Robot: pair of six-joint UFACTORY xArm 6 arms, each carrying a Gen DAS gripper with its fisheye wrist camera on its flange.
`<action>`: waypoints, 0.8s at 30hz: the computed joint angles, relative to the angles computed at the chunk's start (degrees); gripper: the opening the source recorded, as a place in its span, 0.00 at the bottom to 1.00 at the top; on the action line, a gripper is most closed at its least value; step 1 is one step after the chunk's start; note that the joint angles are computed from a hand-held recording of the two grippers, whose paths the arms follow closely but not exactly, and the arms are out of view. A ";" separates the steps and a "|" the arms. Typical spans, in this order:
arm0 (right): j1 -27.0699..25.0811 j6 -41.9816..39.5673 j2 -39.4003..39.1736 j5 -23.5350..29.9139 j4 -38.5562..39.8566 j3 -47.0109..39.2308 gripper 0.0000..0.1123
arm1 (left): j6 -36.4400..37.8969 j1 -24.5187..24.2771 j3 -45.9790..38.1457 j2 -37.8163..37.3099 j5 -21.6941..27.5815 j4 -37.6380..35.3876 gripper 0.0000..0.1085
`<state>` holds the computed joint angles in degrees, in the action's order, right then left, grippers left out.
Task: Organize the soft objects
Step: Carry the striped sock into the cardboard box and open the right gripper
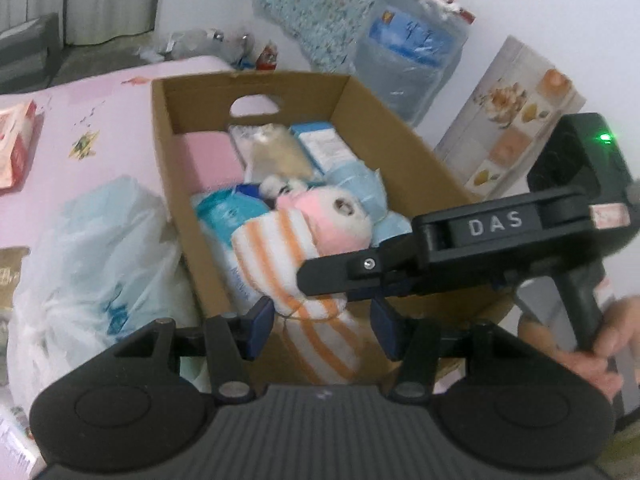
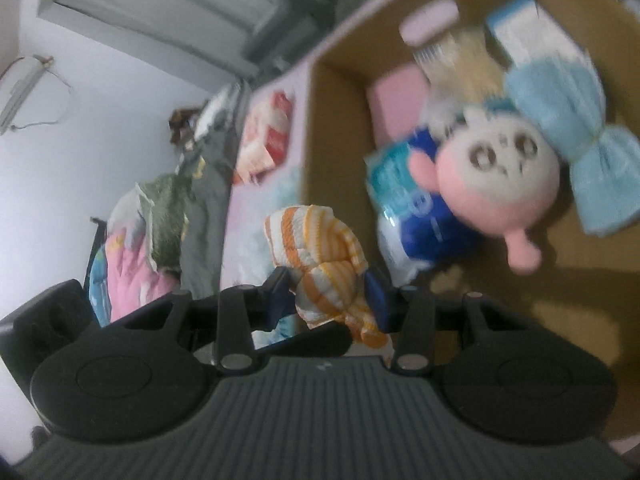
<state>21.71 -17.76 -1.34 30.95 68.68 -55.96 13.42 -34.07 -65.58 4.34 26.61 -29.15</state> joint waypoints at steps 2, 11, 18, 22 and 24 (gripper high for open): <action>-0.55 1.47 2.03 2.15 -0.83 -1.00 0.38 | 1.77 0.54 0.92 -0.84 0.29 -1.09 0.50; -0.23 5.09 3.94 -1.60 -3.18 -1.12 0.38 | 7.98 1.91 5.28 -6.06 -1.10 -7.21 0.52; 1.61 10.10 8.16 -6.46 -8.18 -4.62 0.38 | 7.20 3.66 10.47 -10.82 -5.78 -7.16 0.52; 1.83 9.97 10.71 -3.59 -7.14 -6.58 0.38 | 5.26 5.63 13.74 -13.52 -8.09 -5.72 0.53; 2.46 9.56 11.08 -2.97 -7.53 -7.07 0.38 | 3.67 6.81 15.15 -14.41 -9.14 -4.93 0.53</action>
